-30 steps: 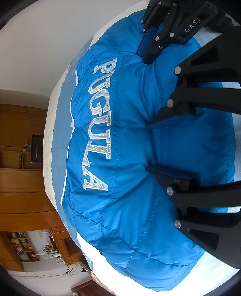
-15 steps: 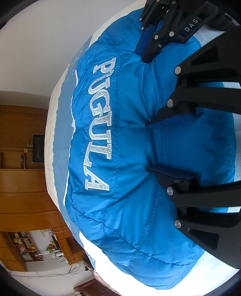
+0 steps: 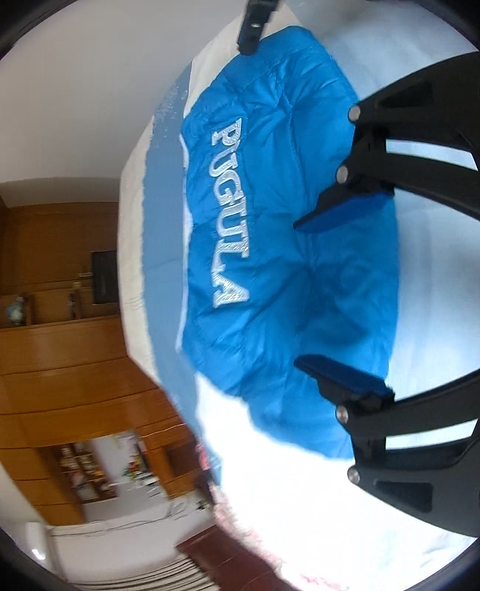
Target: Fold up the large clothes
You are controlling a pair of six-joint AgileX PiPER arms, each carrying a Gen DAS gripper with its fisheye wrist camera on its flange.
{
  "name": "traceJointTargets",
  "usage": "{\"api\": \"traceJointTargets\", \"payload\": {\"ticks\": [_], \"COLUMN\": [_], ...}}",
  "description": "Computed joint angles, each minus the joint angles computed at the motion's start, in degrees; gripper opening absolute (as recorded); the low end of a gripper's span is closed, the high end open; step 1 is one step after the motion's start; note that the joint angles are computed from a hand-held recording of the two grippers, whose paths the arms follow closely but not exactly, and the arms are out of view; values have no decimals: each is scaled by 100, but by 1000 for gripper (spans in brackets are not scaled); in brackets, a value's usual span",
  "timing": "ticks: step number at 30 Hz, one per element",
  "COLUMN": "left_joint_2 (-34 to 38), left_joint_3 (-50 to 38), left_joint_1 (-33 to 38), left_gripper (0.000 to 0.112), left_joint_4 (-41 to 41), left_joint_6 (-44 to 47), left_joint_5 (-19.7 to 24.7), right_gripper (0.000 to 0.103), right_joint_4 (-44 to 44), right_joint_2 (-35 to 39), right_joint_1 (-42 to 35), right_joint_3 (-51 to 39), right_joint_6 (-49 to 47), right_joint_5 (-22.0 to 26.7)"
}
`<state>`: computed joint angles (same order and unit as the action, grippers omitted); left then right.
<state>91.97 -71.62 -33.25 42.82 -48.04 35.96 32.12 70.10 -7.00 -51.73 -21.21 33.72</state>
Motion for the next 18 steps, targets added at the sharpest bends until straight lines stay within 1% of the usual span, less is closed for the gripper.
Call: {"api": "traceJointTargets", "payload": {"ticks": [1, 2, 3, 4, 6, 8, 10, 12, 13, 15, 17, 18], "left_joint_2": [-113, -165, -196, -244, -318, -407, -455, -442, -376, -187, 37, 150], "left_joint_3": [66, 102, 114, 138, 186, 274, 329, 342, 268, 28, -248, -365], "left_joint_1": [-40, -51, -31, 28, 171, 360, 526, 704, 860, 1257, 1601, 1706], "left_gripper": [74, 76, 78, 79, 80, 84, 90, 90, 91, 91, 91, 91], "left_joint_4": [193, 303, 336, 319, 277, 230, 288, 272, 79, -722, -1512, -1760], "left_joint_6": [-68, -96, -58, 29, 121, 209, 210, 252, 451, 1172, 1838, 2041], "left_joint_5": [97, 163, 195, 214, 218, 126, 38, -79, -150, -299, -330, -313], "right_gripper": [53, 61, 64, 65, 71, 80, 84, 86, 87, 87, 87, 87], "right_joint_4": [-36, -121, -144, -112, -18, -26, 98, 385, 497, 678, 793, 845], "right_joint_2": [13, 25, 38, 87, 207, 280, 468, 755, 869, 1211, 1551, 1702], "right_joint_1": [-159, -281, -367, -498, -714, -821, -1002, -1220, -1310, -1441, -1535, -1575], "right_joint_3": [-80, -152, -189, -262, -409, -504, -692, -918, -981, -1207, -1427, -1520], "right_joint_6": [-33, -11, -31, -132, -367, -433, -637, -964, -1082, -1196, -1185, -1196], "right_joint_5": [149, 263, 331, 432, 612, 733, 985, 1318, 1443, 1683, 1882, 1965]}}
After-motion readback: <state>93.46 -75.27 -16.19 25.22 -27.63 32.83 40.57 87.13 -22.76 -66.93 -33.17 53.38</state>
